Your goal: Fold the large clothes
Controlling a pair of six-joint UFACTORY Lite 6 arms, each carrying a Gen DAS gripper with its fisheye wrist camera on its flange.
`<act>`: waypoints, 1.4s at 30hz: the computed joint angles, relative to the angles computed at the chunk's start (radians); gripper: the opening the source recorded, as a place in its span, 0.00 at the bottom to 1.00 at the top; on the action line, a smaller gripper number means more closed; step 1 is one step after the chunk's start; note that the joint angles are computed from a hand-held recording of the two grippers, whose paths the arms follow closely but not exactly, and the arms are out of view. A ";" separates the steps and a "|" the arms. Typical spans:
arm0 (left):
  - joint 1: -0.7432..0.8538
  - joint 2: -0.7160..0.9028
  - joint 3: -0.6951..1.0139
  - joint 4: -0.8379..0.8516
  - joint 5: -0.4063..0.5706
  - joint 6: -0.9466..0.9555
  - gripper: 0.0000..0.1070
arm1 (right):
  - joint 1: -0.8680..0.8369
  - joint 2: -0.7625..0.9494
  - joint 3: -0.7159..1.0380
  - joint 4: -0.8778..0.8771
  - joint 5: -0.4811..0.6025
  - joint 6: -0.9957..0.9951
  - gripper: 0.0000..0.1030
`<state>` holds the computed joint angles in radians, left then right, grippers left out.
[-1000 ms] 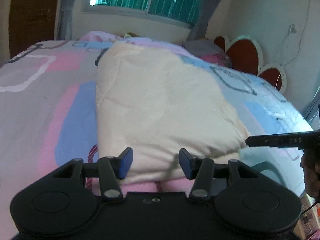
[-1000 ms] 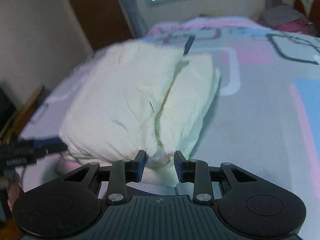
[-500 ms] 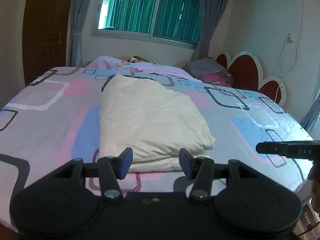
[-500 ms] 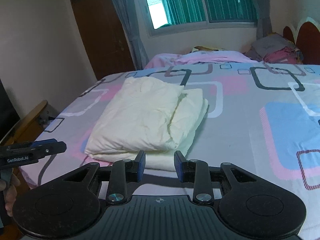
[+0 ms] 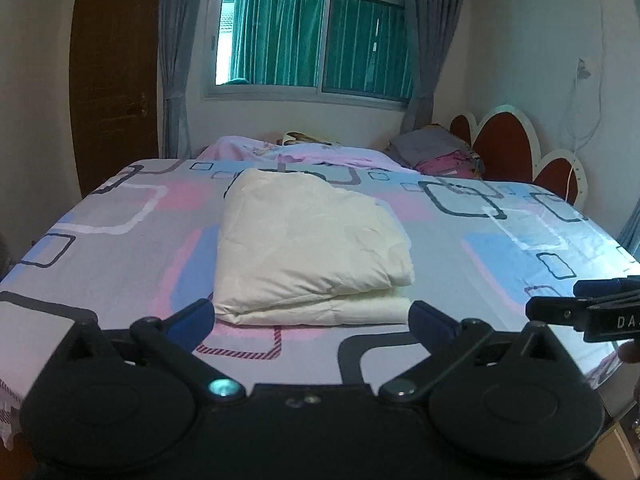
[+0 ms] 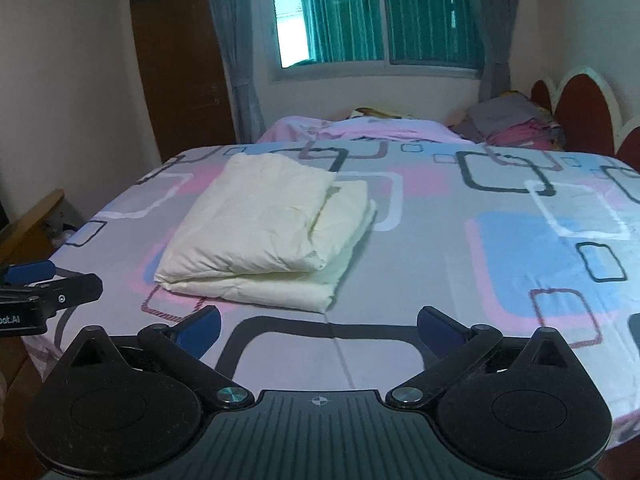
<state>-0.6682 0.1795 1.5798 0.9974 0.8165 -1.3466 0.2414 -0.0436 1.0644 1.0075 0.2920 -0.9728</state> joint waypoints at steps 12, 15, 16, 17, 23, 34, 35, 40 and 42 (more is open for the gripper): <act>-0.085 -0.018 -0.017 0.077 0.089 -0.100 0.96 | -0.076 -0.119 -0.048 0.015 0.108 -0.030 1.00; -0.091 -0.021 -0.018 0.085 0.093 -0.102 0.96 | -0.084 -0.124 -0.046 0.026 0.118 -0.041 1.00; -0.092 -0.017 -0.011 0.085 0.096 -0.099 0.96 | -0.087 -0.125 -0.045 0.024 0.121 -0.041 1.00; -0.096 -0.012 -0.004 0.086 0.102 -0.100 0.96 | -0.092 -0.127 -0.045 0.027 0.125 -0.045 1.00; -0.107 0.003 0.018 0.085 0.111 -0.089 0.96 | -0.118 -0.129 -0.040 0.029 0.150 -0.055 1.00; -0.111 0.032 0.065 0.073 0.121 -0.051 0.96 | -0.159 -0.134 -0.032 0.042 0.185 -0.073 1.00; -0.109 0.033 0.068 0.071 0.119 -0.047 0.96 | -0.161 -0.134 -0.031 0.043 0.186 -0.074 1.00; -0.112 0.038 0.075 0.073 0.121 -0.044 0.96 | -0.160 -0.133 -0.025 0.039 0.188 -0.073 1.00; -0.110 0.041 0.079 0.070 0.121 -0.040 0.96 | -0.162 -0.134 -0.026 0.040 0.190 -0.074 1.00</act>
